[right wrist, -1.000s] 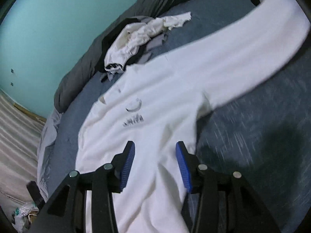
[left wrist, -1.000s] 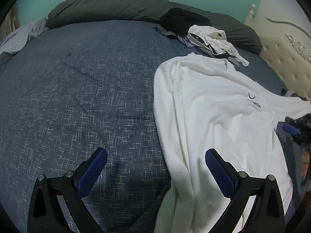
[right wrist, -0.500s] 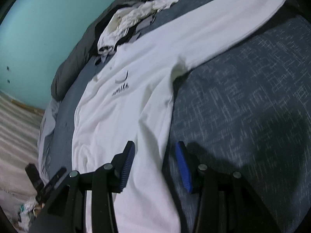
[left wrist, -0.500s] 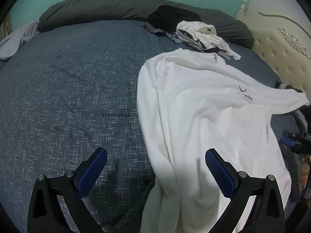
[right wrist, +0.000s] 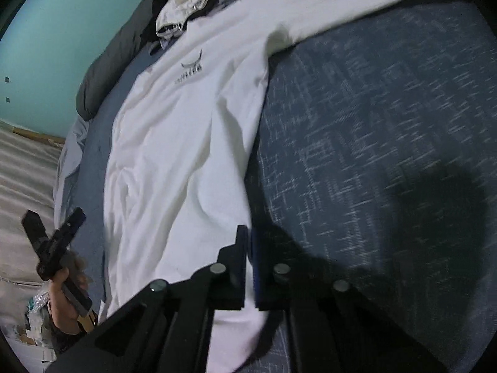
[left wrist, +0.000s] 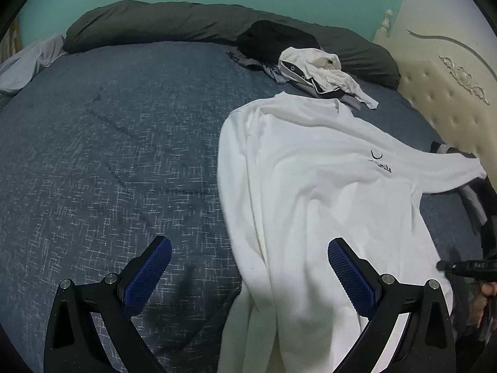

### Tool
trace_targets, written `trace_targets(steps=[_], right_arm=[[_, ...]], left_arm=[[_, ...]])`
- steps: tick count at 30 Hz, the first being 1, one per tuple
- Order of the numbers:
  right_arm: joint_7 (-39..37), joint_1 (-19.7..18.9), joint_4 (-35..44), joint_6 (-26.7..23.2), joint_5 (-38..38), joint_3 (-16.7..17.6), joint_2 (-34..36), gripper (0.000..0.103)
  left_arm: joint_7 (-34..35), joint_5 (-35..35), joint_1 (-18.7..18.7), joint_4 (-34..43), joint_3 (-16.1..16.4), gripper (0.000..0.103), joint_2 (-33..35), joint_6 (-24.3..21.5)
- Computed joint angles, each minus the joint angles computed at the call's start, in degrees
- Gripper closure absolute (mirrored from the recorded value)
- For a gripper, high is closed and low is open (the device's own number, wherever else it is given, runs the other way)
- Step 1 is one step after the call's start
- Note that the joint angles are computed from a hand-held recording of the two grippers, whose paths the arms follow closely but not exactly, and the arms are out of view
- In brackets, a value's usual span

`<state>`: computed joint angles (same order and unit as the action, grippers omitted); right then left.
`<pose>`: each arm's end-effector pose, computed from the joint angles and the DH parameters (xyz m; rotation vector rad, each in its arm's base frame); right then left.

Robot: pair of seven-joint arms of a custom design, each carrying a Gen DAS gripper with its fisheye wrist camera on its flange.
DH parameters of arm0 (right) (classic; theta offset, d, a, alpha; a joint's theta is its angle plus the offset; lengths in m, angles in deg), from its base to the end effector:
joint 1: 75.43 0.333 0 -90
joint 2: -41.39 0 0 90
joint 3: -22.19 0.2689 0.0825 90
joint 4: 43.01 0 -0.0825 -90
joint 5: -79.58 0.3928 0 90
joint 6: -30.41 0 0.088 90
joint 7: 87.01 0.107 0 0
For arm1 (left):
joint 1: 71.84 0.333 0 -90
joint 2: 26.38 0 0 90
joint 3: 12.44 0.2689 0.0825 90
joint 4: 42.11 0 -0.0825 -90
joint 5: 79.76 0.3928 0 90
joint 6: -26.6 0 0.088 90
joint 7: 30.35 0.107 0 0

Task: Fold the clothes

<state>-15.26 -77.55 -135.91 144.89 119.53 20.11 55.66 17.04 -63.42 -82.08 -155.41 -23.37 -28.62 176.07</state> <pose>0.6522 -0.0068 0.4545 -1.7726 1.7908 0.3326 0.5600 -0.2247 0.5103 -2.0309 1.7020 -0.8213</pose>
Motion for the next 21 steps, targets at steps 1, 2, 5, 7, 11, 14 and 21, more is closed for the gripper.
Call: trace_targets(steps=[1, 2, 5, 7, 11, 14, 21], right_arm=[[0.0, -0.23, 0.19, 0.13, 0.33, -0.14, -0.22, 0.101], [0.09, -0.42, 0.46, 0.57, -0.09, -0.46, -0.56, 0.102], [0.36, -1.09, 1.54, 1.87, -1.37, -1.29, -1.31, 0.103], [1.06, -1.42, 2.4, 2.75, -3.14, -1.87, -1.43, 0.103], [1.9, -2.25, 5.47, 1.34, -5.0, -2.04, 0.27, 0.103], [2.69, -1.63, 7.96, 1.2, -5.67, -1.22, 2.2, 0.1], [3.8, -0.78, 18.36, -0.98, -7.36, 0.26, 9.51, 0.097]], left_arm=[[-0.14, -0.14, 0.08, -0.29, 0.09, 0.0, -0.17, 0.02], [-0.21, -0.35, 0.17, -0.51, 0.17, 0.0, -0.32, 0.07], [-0.35, -0.66, 0.37, -0.93, 0.36, 0.0, -0.67, 0.26], [-0.25, -0.8, 0.46, -0.89, 0.43, 0.0, -0.66, 0.4], [0.26, -1.18, 0.47, -0.28, 0.38, 0.0, -0.06, 0.09], [0.85, -1.58, 0.42, 0.28, 0.28, 0.0, 0.49, -0.43], [1.59, -1.27, 0.56, 2.09, 0.15, 0.0, 2.48, -0.61]])
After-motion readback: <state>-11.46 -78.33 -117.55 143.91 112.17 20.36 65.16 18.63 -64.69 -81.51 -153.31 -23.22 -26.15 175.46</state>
